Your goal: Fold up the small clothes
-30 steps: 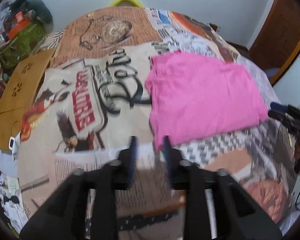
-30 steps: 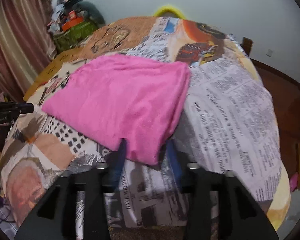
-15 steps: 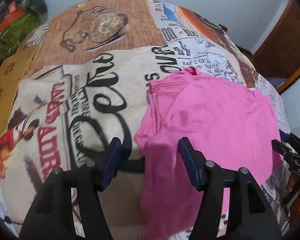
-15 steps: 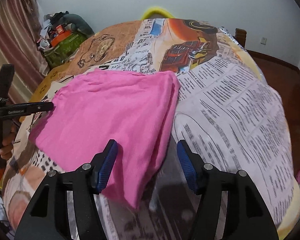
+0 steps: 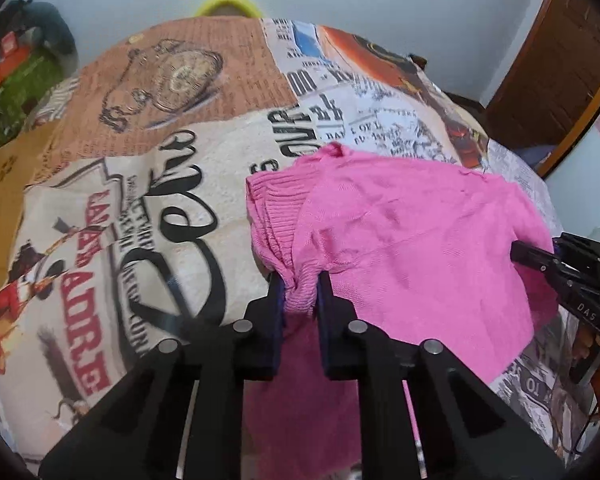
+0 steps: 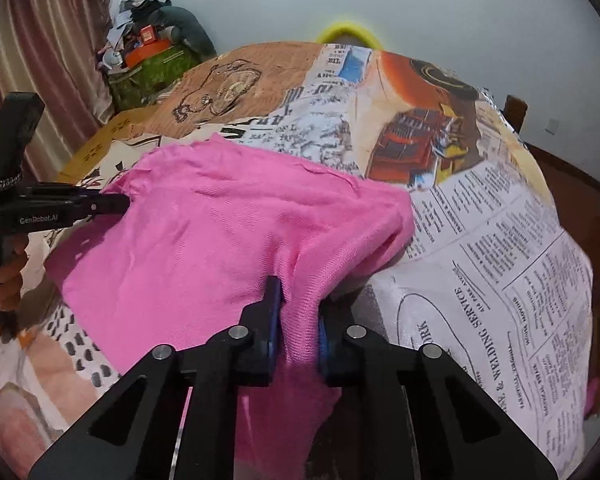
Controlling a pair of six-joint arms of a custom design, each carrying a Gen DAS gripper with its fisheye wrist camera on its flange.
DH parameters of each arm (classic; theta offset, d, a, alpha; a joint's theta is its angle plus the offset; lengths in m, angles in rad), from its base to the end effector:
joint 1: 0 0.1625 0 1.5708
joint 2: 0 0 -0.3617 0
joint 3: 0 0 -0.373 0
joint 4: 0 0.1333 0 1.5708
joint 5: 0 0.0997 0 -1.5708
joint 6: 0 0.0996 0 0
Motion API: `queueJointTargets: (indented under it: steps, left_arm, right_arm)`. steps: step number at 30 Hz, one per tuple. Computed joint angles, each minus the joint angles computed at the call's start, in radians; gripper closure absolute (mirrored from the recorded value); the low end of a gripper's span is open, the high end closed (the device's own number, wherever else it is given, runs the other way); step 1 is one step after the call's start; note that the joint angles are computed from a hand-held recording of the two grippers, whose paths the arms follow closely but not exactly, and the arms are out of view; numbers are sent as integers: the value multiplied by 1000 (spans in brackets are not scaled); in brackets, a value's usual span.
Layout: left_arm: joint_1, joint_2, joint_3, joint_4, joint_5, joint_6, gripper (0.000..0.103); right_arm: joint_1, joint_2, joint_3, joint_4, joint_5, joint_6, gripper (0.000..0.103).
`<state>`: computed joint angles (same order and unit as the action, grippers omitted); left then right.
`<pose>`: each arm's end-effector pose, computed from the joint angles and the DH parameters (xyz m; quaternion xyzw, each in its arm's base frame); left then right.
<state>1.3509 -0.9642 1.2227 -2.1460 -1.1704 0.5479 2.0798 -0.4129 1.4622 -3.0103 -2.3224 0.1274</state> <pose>0.0174 -0.7110 0.3082 0.3334 0.9091 -0.1204 0.2190 0.3674 -0.5244 -0.0452 0.1032 -0.9095 0.2839 0.2856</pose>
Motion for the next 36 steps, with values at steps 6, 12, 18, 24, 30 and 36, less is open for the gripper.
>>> queueJointTargets:
  steps: [6, 12, 18, 24, 30, 36]
  left_arm:
    - [-12, -112, 55, -34, -43, 1, 92]
    - [-17, -221, 81, -72, -46, 34, 92]
    - [19, -244, 8, -57, -12, 55, 92]
    - [81, -177, -95, -1, 35, 38, 92]
    - [149, -40, -258, 108, 65, -34, 92]
    - [173, 45, -344, 144, 70, -62, 90]
  right_arm:
    - [52, 0, -49, -4, 20, -15, 92]
    - [117, 68, -192, 47, 37, -49, 92]
    - [149, 166, -358, 109, 68, -55, 92]
    - [140, 271, -514, 213, 128, -24, 92]
    - [118, 363, -631, 327, 105, 17, 92]
    - [81, 392, -671, 402, 94, 46, 91]
